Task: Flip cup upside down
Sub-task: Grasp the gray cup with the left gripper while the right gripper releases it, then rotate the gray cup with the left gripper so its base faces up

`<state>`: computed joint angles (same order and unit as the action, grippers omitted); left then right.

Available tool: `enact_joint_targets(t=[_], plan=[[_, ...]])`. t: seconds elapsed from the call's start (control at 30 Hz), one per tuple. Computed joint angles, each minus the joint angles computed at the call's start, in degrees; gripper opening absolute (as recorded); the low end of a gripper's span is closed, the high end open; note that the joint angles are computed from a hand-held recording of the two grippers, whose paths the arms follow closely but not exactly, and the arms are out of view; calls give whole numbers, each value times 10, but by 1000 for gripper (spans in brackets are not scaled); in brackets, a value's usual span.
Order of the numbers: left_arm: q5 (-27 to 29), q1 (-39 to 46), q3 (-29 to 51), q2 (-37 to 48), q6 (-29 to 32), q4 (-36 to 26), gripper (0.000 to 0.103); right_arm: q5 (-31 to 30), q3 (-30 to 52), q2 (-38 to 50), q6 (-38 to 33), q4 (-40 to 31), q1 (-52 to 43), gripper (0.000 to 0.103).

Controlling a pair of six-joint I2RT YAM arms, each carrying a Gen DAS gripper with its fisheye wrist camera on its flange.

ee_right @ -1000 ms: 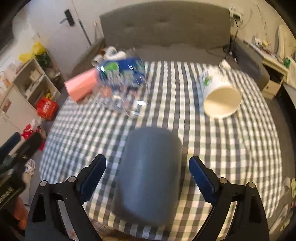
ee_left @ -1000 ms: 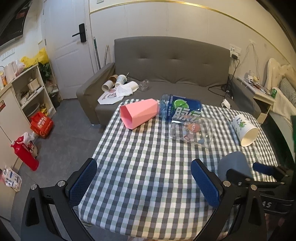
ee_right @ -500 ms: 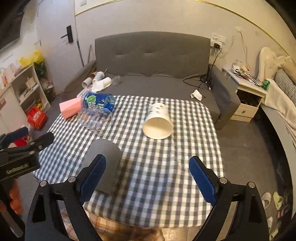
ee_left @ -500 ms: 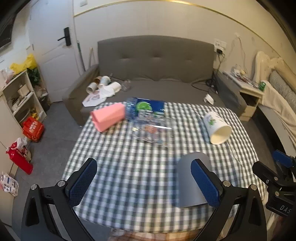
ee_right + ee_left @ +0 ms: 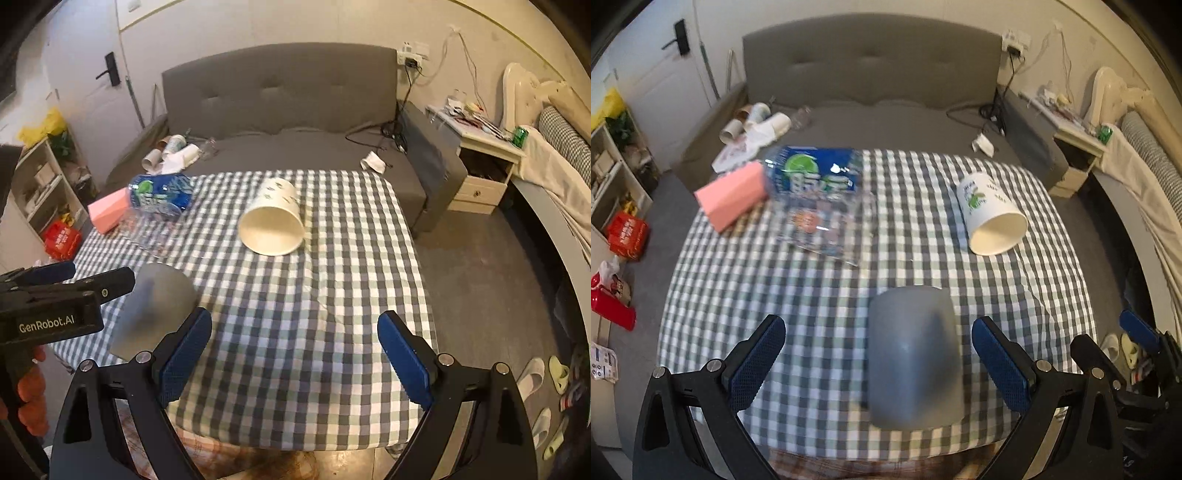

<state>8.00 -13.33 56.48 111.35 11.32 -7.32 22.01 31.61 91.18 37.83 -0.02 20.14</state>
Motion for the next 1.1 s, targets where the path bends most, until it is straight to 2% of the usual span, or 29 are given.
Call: enact_joint_targets(t=[0.17,0.23,0.5,0.63,0.73,0.97,1.1], plan=[[-14,-22,63,58,-4,-53,103,-18,6,23,-15,6,-32,92],[-20,-24,101,91,-4,-88,98,-22,14,36,-21,7,-40,92],[24,-11,238,194,10,-231,97,-40,42,98,-21,17,-47,92],[26,-14,261,209,22,-255,90,-41,44,104,-20,19,-48,92],[26,-19,297,237,21,-292,74,-41,43,105,-19,22,-46,92],[24,-15,340,246,35,-333,73,-29,53,101,-12,5,-30,92],[25,-12,308,201,40,-292,73,-25,53,99,-5,3,-21,92]])
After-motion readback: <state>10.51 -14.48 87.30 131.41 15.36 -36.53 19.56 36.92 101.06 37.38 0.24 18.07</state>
